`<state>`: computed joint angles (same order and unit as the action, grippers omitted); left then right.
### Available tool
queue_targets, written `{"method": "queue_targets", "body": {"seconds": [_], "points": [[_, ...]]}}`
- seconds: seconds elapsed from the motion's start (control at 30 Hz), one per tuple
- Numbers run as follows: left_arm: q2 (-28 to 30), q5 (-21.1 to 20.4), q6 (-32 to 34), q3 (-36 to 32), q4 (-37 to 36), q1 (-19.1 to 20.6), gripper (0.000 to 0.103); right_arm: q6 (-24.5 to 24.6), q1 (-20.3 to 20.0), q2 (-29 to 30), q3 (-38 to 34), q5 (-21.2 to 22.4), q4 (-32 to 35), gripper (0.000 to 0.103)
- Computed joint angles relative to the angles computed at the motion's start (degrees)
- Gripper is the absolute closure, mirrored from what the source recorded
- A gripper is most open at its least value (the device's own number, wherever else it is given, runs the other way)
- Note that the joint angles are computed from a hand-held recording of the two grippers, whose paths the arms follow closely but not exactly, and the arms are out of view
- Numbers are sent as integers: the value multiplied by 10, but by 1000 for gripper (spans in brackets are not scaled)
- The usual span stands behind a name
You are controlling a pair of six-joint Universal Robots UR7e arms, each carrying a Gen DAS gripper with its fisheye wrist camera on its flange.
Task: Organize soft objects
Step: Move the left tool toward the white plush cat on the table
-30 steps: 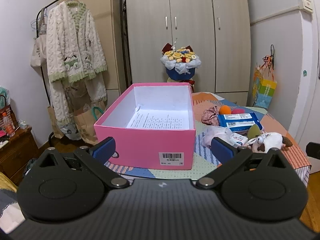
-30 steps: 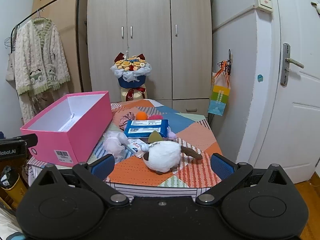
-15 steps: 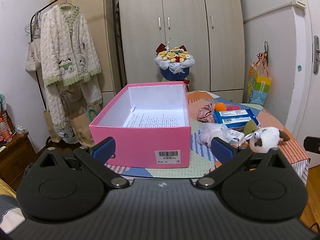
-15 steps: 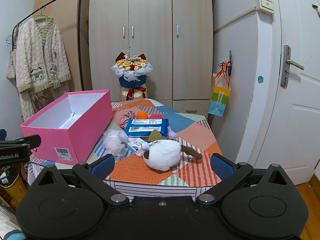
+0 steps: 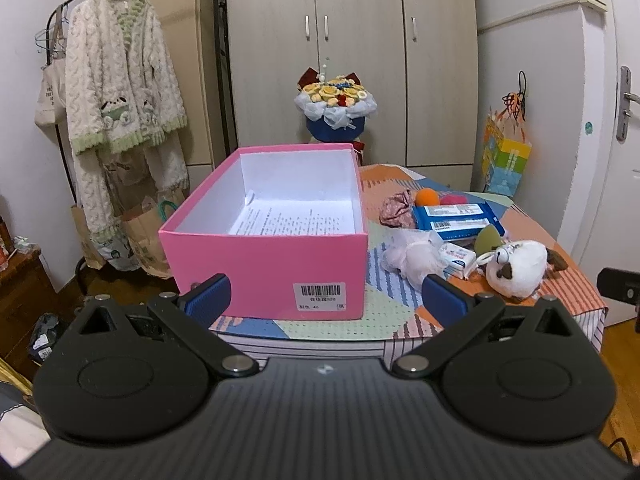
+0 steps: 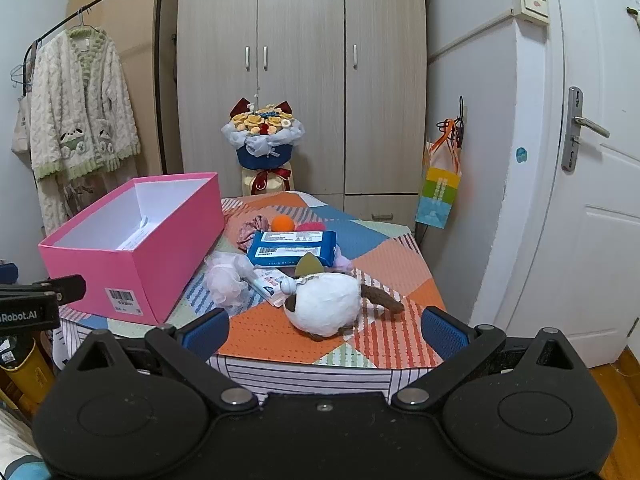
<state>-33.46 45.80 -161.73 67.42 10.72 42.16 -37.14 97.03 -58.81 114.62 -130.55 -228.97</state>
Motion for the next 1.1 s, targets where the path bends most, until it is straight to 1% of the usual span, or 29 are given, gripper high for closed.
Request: {"method": "queue_targets", "body": {"seconds": [0.2,0.5,0.6,0.7,0.83,0.9,1.0,1.1], "points": [[5,6,-21,-12,24,3,0,1,0,2,-2,-5,3,0],[8,1,-33,-18,39,2,0,-1,-1,3,-3,-4,4,0],[10,-2,-43,-22,43,2,0,-8,-2,2,3,9,-10,0],[10,-4,-38,-22,43,0,0,-13,-5,-3,12,30,-20,0],[15,1,-39,-34,55,-2,0,-6,-12,-17,24,62,-7,0],[19,9,-36,-41,60,-2,0,-8,-19,-23,29,93,-3,0],[29,11,-20,-57,60,-4,0,-30,-33,-35,38,145,18,0],[45,27,-6,-83,67,-3,0,-44,-49,-38,36,178,29,0]]}}
